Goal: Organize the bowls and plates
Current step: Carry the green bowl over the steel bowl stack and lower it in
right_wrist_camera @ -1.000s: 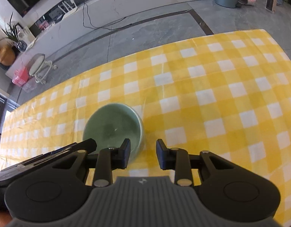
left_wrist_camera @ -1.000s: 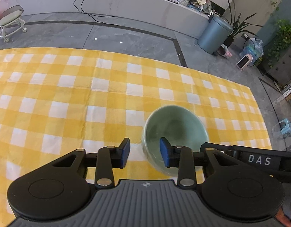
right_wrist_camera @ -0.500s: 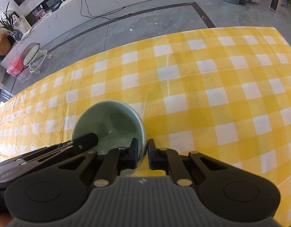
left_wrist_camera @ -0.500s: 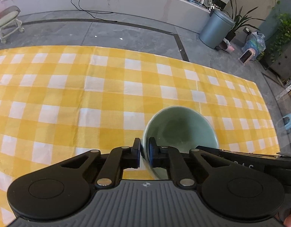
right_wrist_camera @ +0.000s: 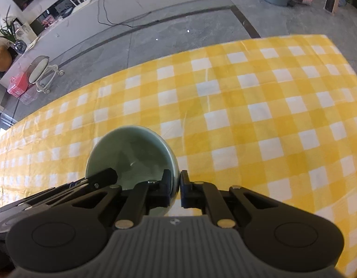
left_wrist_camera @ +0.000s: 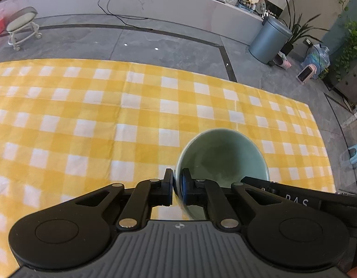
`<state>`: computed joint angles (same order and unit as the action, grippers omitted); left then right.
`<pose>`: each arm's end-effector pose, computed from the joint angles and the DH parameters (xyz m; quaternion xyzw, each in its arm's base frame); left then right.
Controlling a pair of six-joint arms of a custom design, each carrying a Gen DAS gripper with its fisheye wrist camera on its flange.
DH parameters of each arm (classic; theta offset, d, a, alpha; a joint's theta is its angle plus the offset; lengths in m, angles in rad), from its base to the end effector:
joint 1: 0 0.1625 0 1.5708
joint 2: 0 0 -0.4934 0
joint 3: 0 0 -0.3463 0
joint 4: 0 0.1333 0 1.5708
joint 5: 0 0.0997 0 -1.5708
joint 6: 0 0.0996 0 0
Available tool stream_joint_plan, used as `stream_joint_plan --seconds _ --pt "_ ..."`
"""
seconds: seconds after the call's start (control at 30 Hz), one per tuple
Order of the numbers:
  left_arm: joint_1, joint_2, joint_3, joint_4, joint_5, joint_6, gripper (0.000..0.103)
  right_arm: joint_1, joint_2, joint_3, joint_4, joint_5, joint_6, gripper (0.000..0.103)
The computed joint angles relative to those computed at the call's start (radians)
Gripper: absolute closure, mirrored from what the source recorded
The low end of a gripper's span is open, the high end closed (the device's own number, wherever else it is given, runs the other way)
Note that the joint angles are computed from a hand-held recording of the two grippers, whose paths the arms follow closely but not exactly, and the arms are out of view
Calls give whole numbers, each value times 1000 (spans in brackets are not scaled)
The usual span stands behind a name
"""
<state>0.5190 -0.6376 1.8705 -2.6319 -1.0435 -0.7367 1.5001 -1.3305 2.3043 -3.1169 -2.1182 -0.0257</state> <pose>-0.4255 -0.4543 0.0276 0.1730 0.9465 -0.1506 0.2271 0.0500 -0.4466 0.3378 -0.0971 -0.9217 0.2589 0.2721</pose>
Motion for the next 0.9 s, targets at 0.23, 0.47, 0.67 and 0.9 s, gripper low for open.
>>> stream_joint_plan --seconds 0.23,0.47,0.67,0.9 --pt "-74 -81 27 63 3 -90 96 95 -113 47 60 -27 36 98" --pt "-151 -150 26 179 -31 -161 96 177 -263 83 214 -45 122 98" --pt "-206 -193 51 222 -74 -218 96 246 -381 107 352 -68 196 98" --pt "-252 -224 80 260 -105 -251 95 308 -459 139 452 -100 233 98"
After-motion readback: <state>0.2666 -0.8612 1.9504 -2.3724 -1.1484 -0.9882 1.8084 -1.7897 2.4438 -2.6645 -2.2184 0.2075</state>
